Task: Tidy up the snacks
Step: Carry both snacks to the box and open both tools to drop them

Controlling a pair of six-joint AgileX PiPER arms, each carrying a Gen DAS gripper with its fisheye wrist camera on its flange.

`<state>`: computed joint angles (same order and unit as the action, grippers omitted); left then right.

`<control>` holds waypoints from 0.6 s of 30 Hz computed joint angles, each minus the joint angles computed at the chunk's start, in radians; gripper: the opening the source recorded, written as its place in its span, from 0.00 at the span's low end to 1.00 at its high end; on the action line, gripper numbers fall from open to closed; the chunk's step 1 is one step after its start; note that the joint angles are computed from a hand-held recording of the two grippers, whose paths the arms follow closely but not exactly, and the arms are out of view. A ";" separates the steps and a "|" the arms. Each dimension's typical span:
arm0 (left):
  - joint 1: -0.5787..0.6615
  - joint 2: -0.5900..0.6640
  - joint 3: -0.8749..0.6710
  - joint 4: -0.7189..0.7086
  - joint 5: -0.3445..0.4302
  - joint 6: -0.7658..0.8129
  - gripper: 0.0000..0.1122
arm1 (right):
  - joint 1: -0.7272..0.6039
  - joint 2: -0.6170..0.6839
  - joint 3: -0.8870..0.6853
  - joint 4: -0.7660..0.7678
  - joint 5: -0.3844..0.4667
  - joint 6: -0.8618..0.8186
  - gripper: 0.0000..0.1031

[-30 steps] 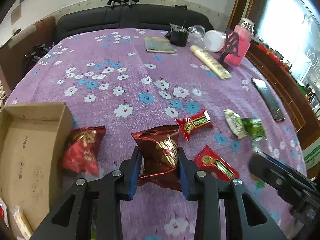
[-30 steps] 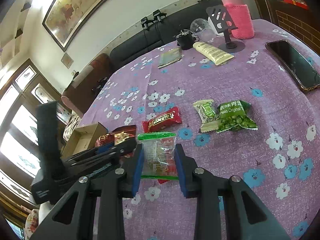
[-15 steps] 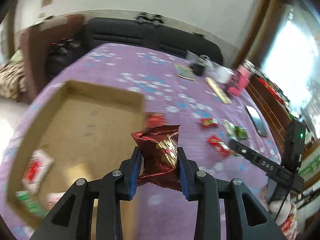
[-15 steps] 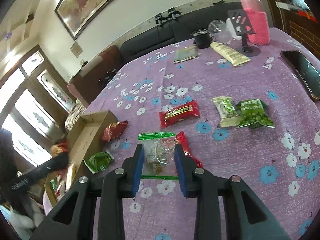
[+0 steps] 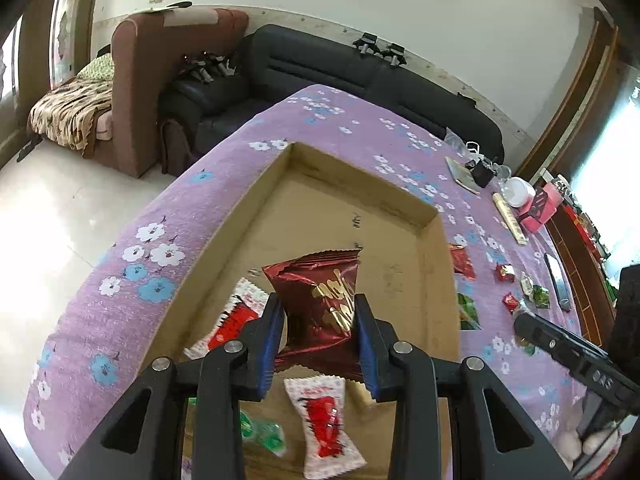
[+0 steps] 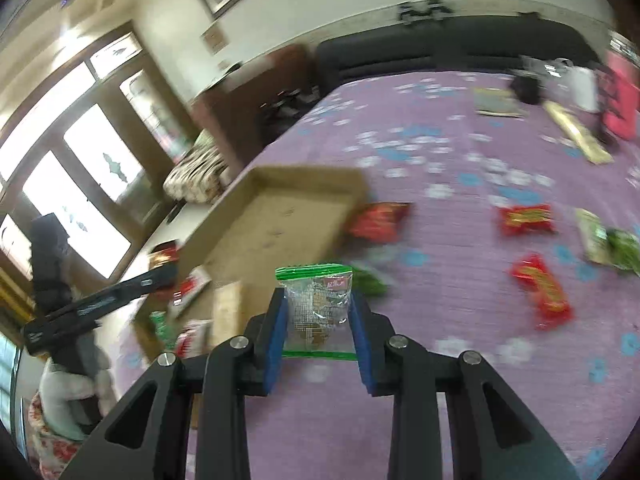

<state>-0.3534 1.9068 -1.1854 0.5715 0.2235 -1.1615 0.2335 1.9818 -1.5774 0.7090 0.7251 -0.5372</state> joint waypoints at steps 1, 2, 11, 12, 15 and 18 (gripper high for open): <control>0.008 0.008 -0.004 -0.021 -0.006 0.022 0.32 | 0.022 0.013 -0.023 -0.020 0.007 0.024 0.29; 0.014 0.011 -0.005 -0.047 -0.009 0.050 0.32 | 0.049 0.029 -0.051 -0.049 0.013 0.053 0.29; 0.069 0.099 -0.108 -0.299 0.017 0.341 0.32 | 0.214 0.225 -0.317 -0.360 0.064 0.345 0.29; 0.076 0.107 -0.115 -0.317 0.018 0.358 0.32 | 0.220 0.242 -0.337 -0.383 0.071 0.367 0.29; 0.091 0.109 -0.103 -0.376 -0.005 0.411 0.33 | 0.232 0.276 -0.378 -0.423 0.083 0.409 0.29; 0.100 0.102 -0.080 -0.427 -0.034 0.452 0.37 | 0.241 0.290 -0.395 -0.448 0.083 0.432 0.30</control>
<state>-0.2537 2.0085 -1.2658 0.1440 0.1891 -0.7100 0.4748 2.2717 -1.9725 0.2608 0.8083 -0.1052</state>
